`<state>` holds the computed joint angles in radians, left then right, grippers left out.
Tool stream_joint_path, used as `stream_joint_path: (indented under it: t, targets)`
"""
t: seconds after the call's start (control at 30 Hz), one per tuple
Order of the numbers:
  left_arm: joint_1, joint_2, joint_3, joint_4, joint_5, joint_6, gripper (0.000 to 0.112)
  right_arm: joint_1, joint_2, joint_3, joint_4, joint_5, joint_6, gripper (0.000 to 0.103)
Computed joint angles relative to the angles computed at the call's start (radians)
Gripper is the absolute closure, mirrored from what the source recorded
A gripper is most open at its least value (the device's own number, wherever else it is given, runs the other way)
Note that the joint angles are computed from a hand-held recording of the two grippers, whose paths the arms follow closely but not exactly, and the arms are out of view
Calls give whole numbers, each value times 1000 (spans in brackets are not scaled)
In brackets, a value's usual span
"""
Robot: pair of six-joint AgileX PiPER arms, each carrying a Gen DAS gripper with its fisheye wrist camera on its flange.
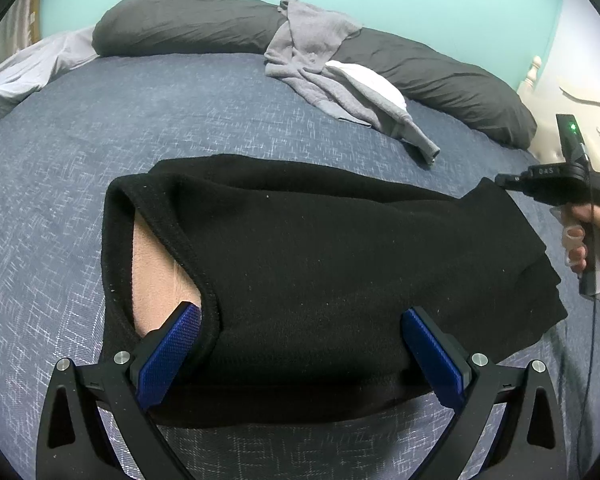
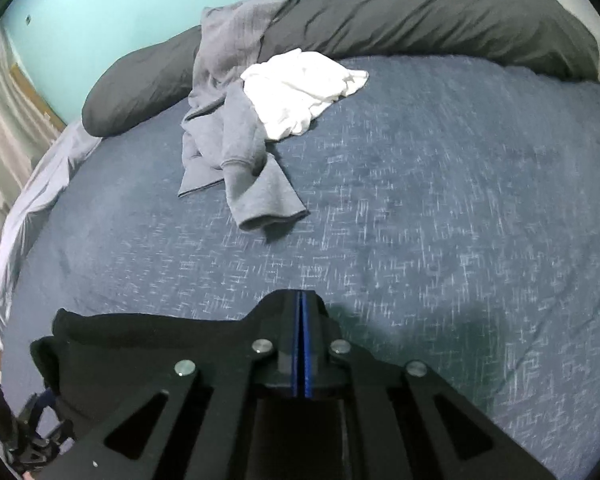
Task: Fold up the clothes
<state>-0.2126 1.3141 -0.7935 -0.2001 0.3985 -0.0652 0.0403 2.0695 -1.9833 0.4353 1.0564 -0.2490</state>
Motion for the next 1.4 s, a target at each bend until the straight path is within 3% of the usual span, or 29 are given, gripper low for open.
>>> stream_joint_path:
  t: [0.07, 0.23, 0.3, 0.37, 0.5, 0.63, 0.93, 1.03, 1.23, 1.4]
  targets:
    - [3, 0, -2, -6, 3, 3, 10, -19, -21, 32, 23, 5, -24, 99]
    - [8, -2, -7, -17, 9, 8, 10, -110, -189, 286, 146, -68, -156, 99]
    - [8, -5, -11, -12, 12, -5, 10, -153, -275, 420, 197, -96, -224, 92]
    - [6, -13, -15, 3, 17, -26, 10, -192, -360, 558, 241, -133, -287, 69]
    - [2, -29, -37, 14, 32, -66, 10, -272, -515, 804, 329, -186, -397, 69]
    - [-27, -35, -62, 18, 48, -90, 10, -371, -571, 970, 532, -123, -449, 69]
    - [-121, -17, -99, 97, 64, -186, 10, -365, -603, 1119, 758, -114, -466, 69]
    - [-155, -9, -108, 130, 60, -228, 10, -372, -577, 1136, 821, -115, -441, 73]
    - [-167, -2, -102, 128, 54, -222, 10, -416, -571, 1217, 967, -111, -515, 99]
    - [-135, -8, -101, 113, 53, -205, 10, -453, -602, 1294, 1048, -98, -581, 101]
